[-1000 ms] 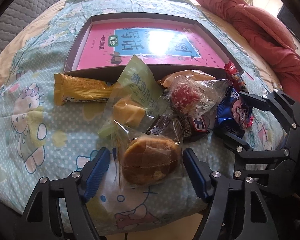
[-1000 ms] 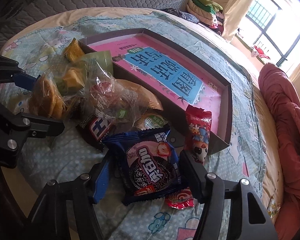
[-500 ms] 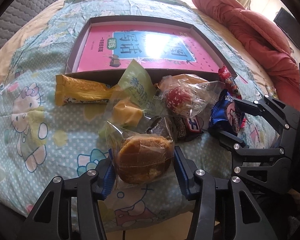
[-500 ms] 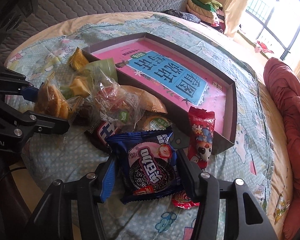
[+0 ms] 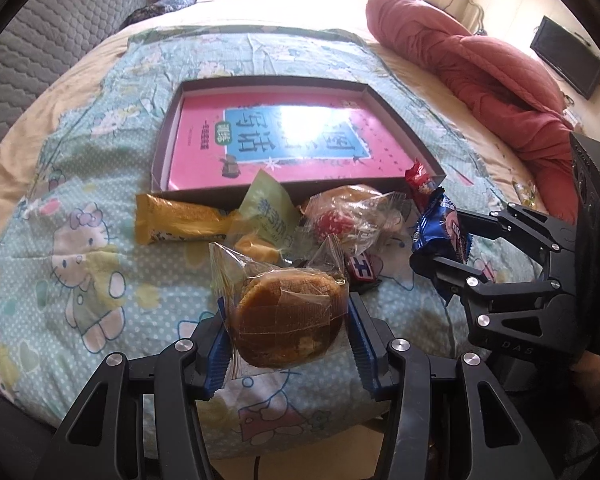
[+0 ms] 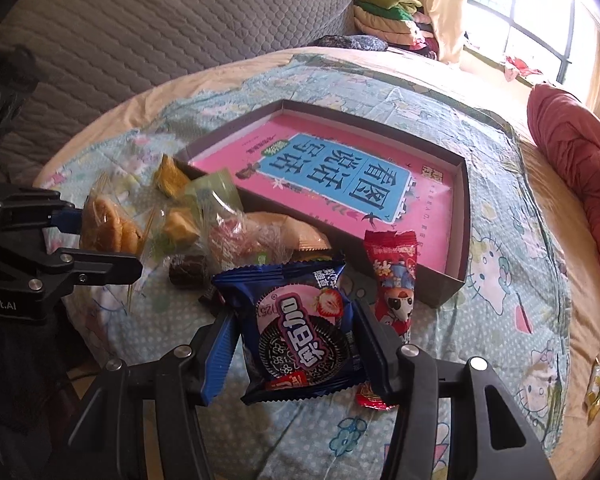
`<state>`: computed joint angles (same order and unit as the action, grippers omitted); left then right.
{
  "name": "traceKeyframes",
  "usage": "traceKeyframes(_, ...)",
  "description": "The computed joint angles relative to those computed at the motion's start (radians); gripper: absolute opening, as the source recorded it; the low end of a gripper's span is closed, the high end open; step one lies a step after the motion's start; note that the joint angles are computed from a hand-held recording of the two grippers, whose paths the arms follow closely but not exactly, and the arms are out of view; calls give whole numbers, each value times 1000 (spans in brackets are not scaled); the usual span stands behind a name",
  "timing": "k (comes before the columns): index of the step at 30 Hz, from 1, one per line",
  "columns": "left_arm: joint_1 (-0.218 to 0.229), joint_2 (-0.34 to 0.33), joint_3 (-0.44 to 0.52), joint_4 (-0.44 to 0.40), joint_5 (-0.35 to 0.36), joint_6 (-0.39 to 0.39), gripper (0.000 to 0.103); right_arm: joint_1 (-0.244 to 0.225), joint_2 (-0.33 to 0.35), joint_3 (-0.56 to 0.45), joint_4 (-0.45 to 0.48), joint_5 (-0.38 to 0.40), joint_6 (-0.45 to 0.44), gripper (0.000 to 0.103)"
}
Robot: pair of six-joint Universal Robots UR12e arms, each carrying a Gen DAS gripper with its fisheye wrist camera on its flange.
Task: Organize snacks
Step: 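Carry the bread roll with the left gripper over the tray while the right gripper carries the biscuit pack there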
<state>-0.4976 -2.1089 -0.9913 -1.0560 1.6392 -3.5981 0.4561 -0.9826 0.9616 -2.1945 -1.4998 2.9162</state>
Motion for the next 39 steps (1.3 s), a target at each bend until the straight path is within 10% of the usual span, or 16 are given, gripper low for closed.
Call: traceKeyframes(39, 26, -55, 105, 26, 94, -26, 54, -35, 33, -54, -163, 58, 162, 56)
